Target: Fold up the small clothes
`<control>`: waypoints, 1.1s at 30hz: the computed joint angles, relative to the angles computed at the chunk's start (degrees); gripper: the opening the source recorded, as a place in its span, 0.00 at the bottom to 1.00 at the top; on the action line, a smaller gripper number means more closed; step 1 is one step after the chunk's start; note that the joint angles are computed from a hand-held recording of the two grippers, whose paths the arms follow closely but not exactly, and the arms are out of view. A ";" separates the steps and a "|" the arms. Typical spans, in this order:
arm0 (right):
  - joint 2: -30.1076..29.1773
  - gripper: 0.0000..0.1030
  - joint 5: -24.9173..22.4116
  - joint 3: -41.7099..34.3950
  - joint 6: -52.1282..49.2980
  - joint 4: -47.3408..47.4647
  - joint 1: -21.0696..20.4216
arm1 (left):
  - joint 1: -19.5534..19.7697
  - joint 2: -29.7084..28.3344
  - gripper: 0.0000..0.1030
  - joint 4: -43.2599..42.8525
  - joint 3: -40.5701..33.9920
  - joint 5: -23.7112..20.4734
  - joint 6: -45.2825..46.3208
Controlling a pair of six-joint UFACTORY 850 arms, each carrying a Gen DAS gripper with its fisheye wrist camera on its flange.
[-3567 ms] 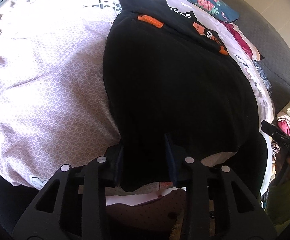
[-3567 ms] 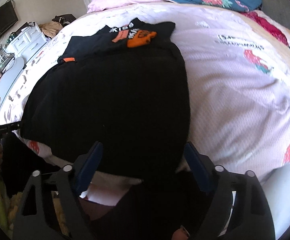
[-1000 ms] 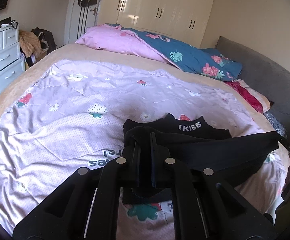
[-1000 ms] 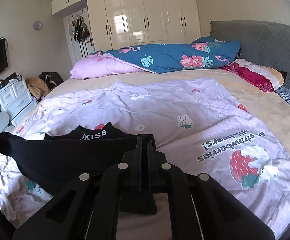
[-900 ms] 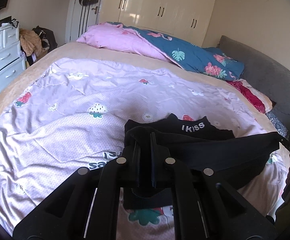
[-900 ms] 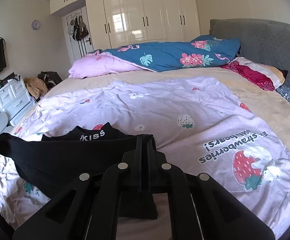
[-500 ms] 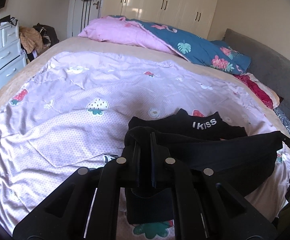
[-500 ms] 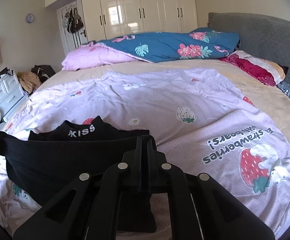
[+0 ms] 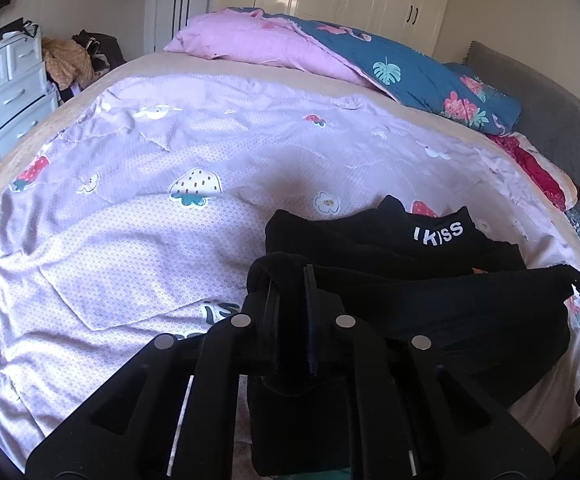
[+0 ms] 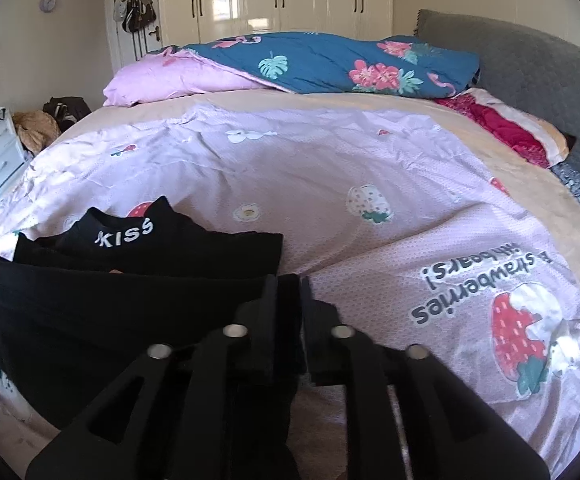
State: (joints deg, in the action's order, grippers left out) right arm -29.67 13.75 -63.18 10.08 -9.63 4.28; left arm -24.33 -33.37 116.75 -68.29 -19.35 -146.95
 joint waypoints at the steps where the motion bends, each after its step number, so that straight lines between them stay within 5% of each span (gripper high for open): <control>1: 0.27 0.18 0.19 0.26 -0.37 0.27 -0.01 | -0.19 0.12 0.06 -0.17 0.10 -0.40 0.41; 4: 2.10 0.25 2.18 2.36 -1.06 0.19 0.05 | -0.99 0.65 0.13 -1.98 0.50 -2.17 2.40; 6: 3.64 0.27 3.92 4.15 1.03 -2.57 0.09 | -1.62 1.52 0.33 -1.56 1.52 -4.33 1.60; 15: 8.00 0.31 7.08 9.80 22.57 -27.85 1.08 | -4.41 4.74 0.33 5.29 5.52 -4.00 -2.18; 19: 7.91 0.29 6.68 10.52 28.98 -35.53 2.72 | -6.40 3.88 0.21 3.23 5.93 -2.31 1.63; 20: 7.83 0.28 6.21 10.60 28.81 -35.69 3.25 | -6.78 3.23 0.15 2.51 5.76 -1.64 2.56; 33: 1.78 0.24 -3.03 5.99 31.61 -36.93 5.49 | -6.10 -2.72 0.16 -11.09 0.30 -0.29 15.91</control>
State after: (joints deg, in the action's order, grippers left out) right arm -27.89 10.71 -57.19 41.70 -46.55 9.77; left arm -30.43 -36.09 105.66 -67.98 -19.64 -131.04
